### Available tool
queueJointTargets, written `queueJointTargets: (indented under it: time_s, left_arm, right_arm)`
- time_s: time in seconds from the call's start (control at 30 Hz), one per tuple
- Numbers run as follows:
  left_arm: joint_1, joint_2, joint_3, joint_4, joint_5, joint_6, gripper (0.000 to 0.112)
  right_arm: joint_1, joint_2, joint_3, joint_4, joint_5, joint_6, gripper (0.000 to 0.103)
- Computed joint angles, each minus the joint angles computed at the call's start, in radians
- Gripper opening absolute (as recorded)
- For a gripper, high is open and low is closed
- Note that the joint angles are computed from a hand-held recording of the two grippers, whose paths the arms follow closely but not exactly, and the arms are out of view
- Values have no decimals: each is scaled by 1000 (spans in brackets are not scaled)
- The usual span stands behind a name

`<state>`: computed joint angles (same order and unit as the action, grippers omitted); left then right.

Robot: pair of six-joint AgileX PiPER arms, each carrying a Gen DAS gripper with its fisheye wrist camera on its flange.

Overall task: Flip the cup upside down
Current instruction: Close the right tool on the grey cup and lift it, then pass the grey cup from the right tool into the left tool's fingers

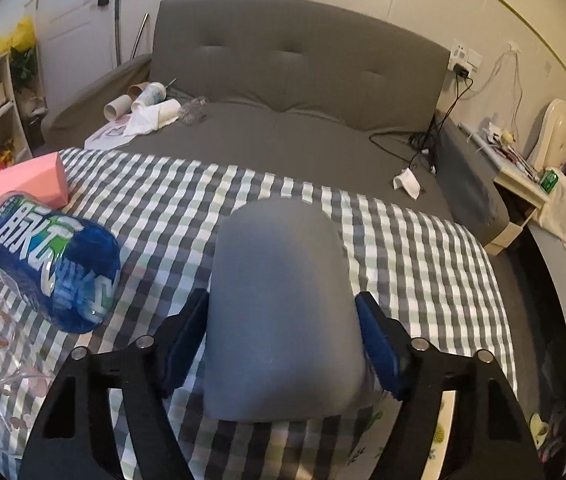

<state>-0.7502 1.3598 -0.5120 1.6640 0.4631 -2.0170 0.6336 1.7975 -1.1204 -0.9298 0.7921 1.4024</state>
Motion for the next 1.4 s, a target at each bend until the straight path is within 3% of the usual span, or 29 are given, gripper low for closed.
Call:
queueJointTargets:
  time_s: [0.17, 0.37, 0.67, 0.83, 1.0, 1.03, 1.2, 1.4]
  left_arm:
    - [-6, -21, 3, -39, 16, 42, 103]
    - [18, -74, 21, -78, -12, 94, 103]
    - [20, -133, 50, -77, -24, 92, 103]
    - [-10, -137, 59, -78, -3, 90, 103]
    - [-12, -120, 56, -90, 3, 100, 103]
    - [-23, -119, 58, -96, 12, 97, 103]
    - [-77, -106, 48, -176, 54, 158, 103]
    - [-304, -112, -42, -380, 229, 330, 103]
  right_arm:
    - [64, -48, 49, 15, 8, 61, 73]
    - [237, -125, 138, 23, 103, 244, 73]
    - [430, -198, 199, 128, 178, 453, 72]
    - [476, -174, 173, 137, 231, 459, 72]
    - [482, -212, 205, 114, 202, 462, 75]
    - [488, -220, 209, 104, 208, 464, 80]
    - [553, -342, 288, 18, 233, 527, 87]
    - [550, -575, 391, 52, 278, 397, 87]
